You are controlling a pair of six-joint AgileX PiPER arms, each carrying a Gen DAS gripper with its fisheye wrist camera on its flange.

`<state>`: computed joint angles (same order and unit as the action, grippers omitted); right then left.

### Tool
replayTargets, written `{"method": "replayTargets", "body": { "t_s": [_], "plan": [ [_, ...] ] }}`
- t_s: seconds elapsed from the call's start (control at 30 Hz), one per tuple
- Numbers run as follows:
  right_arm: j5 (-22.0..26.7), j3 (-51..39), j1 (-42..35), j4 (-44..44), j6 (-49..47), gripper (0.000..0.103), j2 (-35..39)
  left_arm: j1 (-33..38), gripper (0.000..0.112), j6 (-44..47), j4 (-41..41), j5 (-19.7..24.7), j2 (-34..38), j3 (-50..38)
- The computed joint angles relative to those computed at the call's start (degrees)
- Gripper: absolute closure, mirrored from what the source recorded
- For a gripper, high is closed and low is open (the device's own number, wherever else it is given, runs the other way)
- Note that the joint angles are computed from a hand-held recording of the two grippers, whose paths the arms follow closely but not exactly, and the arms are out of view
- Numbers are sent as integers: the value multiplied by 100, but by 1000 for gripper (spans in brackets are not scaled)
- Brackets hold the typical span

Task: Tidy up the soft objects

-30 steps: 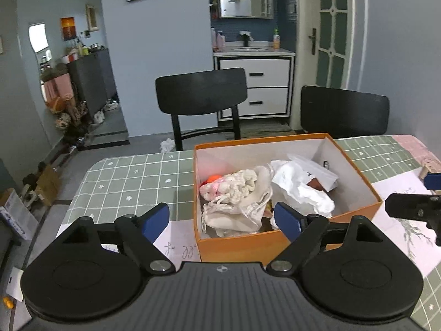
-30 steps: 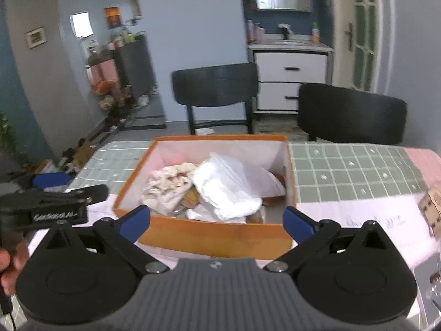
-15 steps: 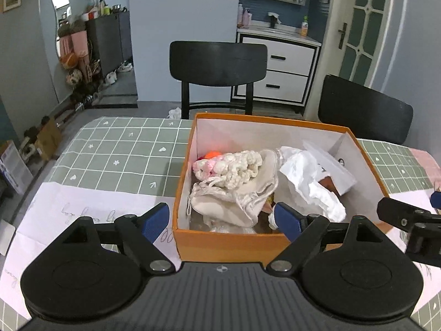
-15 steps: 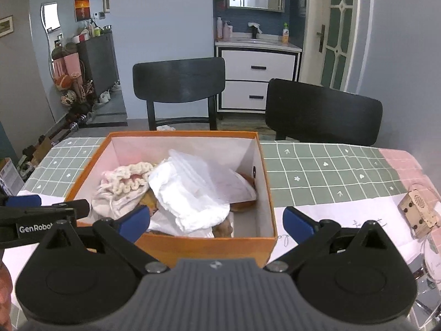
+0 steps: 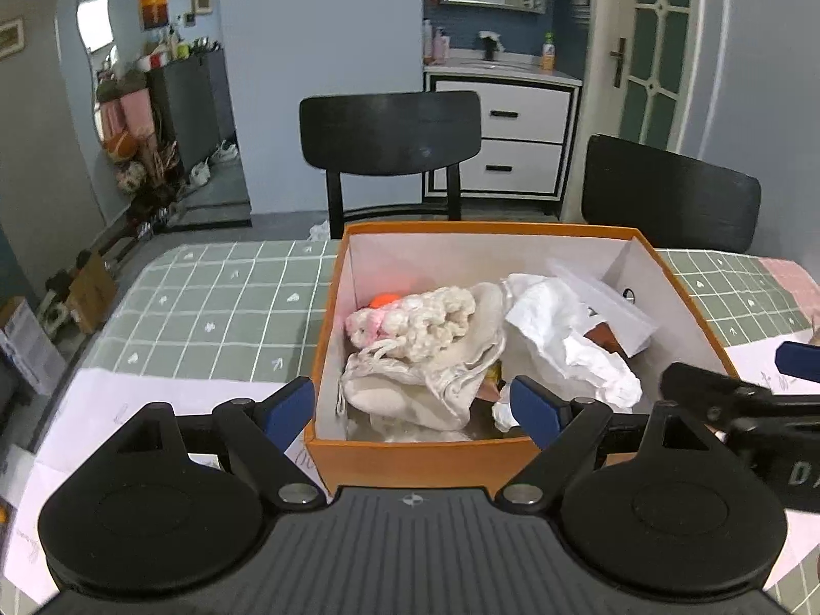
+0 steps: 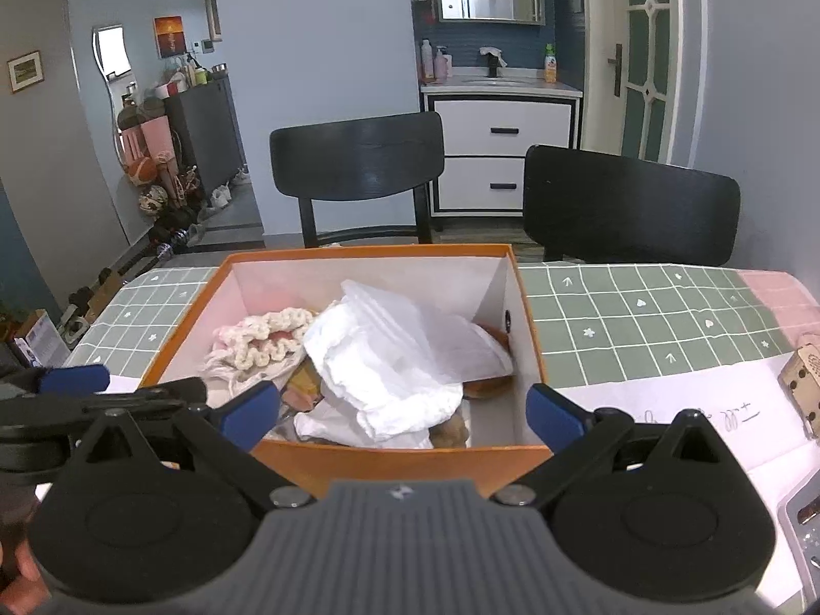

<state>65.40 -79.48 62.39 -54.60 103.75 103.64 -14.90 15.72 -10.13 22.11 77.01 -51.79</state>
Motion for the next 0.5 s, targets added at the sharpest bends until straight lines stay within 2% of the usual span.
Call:
{"method": "replayTargets", "body": {
  "t_s": [0.1, 0.33, 0.4, 0.5],
  "plan": [
    [106, -59, 49, -65, 45, 3, 41, -117, 12, -432, 456, -102, -41, 3],
    [295, -111, 148, -127, 69, 3, 53, -157, 12, -461, 486, -142, -62, -9],
    [328, -145, 151, -115, 30, 3, 78, -100, 12, -253, 263, -86, -14, -57],
    [238, -116, 110, -112, 44, 3, 78, -50, 12, -163, 189, -64, 37, -83]
  ]
}}
